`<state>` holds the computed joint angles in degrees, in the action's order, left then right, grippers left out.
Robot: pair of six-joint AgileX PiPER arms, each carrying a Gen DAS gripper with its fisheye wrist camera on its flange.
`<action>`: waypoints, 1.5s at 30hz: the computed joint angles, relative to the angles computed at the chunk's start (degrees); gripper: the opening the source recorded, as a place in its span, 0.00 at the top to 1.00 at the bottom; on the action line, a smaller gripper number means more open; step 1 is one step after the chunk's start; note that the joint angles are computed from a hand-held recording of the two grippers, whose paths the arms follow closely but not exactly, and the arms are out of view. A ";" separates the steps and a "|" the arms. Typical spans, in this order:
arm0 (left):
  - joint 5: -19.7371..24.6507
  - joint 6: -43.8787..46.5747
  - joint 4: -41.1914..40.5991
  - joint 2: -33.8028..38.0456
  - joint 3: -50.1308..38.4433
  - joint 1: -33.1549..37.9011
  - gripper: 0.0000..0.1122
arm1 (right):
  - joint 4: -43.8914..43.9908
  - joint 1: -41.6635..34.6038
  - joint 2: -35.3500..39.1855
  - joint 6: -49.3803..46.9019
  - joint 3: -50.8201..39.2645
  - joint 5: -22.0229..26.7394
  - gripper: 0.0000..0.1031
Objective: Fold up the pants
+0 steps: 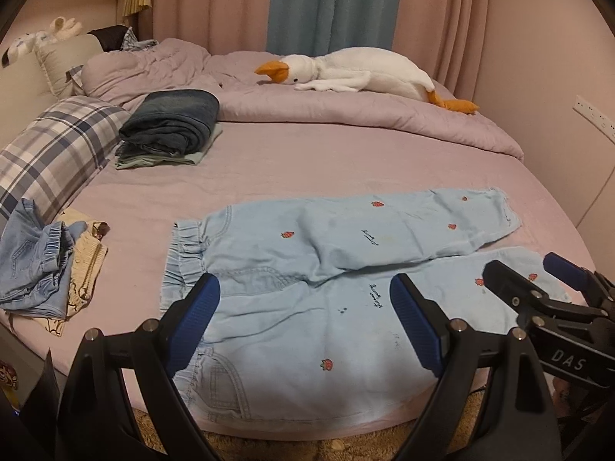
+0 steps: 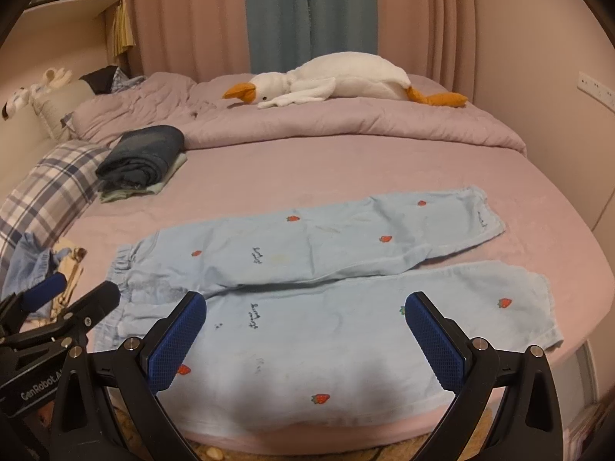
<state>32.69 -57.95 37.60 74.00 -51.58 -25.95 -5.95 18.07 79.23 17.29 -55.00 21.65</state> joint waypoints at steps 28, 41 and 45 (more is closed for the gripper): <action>0.14 11.34 -13.54 0.88 -1.26 3.16 0.18 | 1.56 -1.52 0.75 -0.97 -0.82 1.73 0.00; 1.09 12.03 -12.72 0.85 -1.70 3.08 0.18 | 0.75 -1.63 0.86 -0.04 -1.05 2.04 0.00; 1.02 14.14 -14.89 1.16 -2.06 3.68 0.18 | 1.07 -1.95 0.90 -0.16 -0.92 1.92 0.00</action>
<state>33.71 -43.81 22.70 75.17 -53.64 -22.27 -4.87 16.12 80.12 17.13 -55.92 23.56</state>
